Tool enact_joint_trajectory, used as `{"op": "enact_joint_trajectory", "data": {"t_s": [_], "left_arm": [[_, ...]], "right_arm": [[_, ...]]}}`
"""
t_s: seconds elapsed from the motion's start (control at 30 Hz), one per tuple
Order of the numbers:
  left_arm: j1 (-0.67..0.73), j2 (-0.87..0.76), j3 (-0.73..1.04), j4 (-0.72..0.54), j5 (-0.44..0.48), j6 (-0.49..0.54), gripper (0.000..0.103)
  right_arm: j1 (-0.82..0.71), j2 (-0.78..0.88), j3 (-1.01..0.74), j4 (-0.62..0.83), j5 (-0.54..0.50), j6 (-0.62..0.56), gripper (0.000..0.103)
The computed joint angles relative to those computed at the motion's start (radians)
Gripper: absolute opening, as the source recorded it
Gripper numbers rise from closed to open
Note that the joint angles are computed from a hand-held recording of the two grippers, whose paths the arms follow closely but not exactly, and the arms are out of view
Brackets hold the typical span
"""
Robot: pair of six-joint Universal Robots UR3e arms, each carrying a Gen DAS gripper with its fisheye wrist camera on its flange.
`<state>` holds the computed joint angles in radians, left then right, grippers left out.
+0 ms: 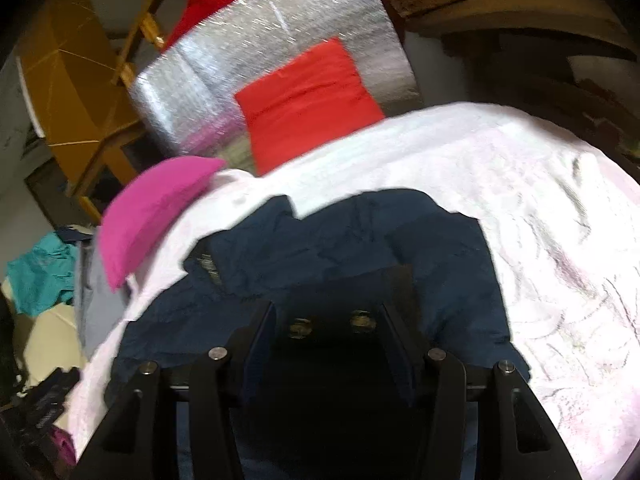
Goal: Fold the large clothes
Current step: 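Press the folded jacket flat with the right gripper and open it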
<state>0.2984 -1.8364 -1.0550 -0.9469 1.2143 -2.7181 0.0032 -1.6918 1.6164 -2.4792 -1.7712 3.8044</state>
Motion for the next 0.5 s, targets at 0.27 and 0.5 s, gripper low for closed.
{"op": "enact_joint_trajectory", "data": {"t_s": [0.27, 0.5], "left_arm": [[-0.062, -0.201, 0.239, -0.192, 0.107, -0.013, 0.072], [-0.072, -0.421, 0.577, -0.439, 0.118, -0.084, 0.081]], "right_arm": [[-0.024, -0.083, 0.055, 0.052, 0.007, 0.004, 0.058], [0.194, 0.024, -0.174, 0.221, -0.282, -0.057, 0.067]]}}
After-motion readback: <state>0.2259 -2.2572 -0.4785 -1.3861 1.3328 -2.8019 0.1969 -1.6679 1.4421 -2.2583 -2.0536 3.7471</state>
